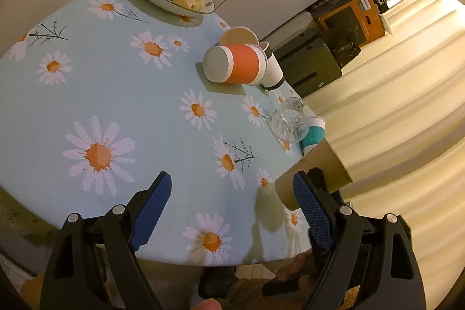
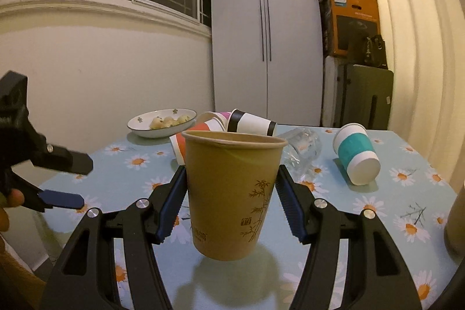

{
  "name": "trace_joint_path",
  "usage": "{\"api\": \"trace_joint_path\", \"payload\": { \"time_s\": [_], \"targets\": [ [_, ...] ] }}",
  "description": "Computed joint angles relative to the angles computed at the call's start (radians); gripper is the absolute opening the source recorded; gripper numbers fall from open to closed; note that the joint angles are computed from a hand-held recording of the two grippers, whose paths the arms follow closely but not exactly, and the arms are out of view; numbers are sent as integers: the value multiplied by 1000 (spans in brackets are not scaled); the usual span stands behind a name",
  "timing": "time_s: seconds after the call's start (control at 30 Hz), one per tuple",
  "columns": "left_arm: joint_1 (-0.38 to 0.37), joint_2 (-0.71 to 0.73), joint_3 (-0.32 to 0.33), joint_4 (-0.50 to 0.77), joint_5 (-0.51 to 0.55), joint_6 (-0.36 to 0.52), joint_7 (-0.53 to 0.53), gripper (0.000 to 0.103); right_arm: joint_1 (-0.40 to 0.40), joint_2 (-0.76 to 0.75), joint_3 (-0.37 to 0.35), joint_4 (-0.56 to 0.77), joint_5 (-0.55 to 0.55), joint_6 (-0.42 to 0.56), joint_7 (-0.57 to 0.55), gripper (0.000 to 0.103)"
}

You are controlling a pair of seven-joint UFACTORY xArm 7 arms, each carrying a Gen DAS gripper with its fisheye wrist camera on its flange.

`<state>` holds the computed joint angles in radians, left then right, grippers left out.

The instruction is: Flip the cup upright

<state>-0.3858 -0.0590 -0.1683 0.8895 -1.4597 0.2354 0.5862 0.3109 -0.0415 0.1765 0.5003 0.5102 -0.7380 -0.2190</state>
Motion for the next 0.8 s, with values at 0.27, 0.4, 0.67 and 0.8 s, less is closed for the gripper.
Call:
{"api": "trace_joint_path", "payload": {
  "time_s": [0.27,0.4,0.67,0.8],
  "targets": [
    [5,3,2,-2,-7,34,-2,83,31,64,-2,15,38,-24,-66,62],
    [4,1,0,-3,-5,28,2,83,39,58,-6,6,41,-17,-63,62],
    [3,2,-1,-7,8,28,-14,83,50,42,4,-15,68,-21,-88,62],
    [2,7,-3,-5,27,23,-26,83,57,33,10,-32,82,-24,-95,63]
  ]
}}
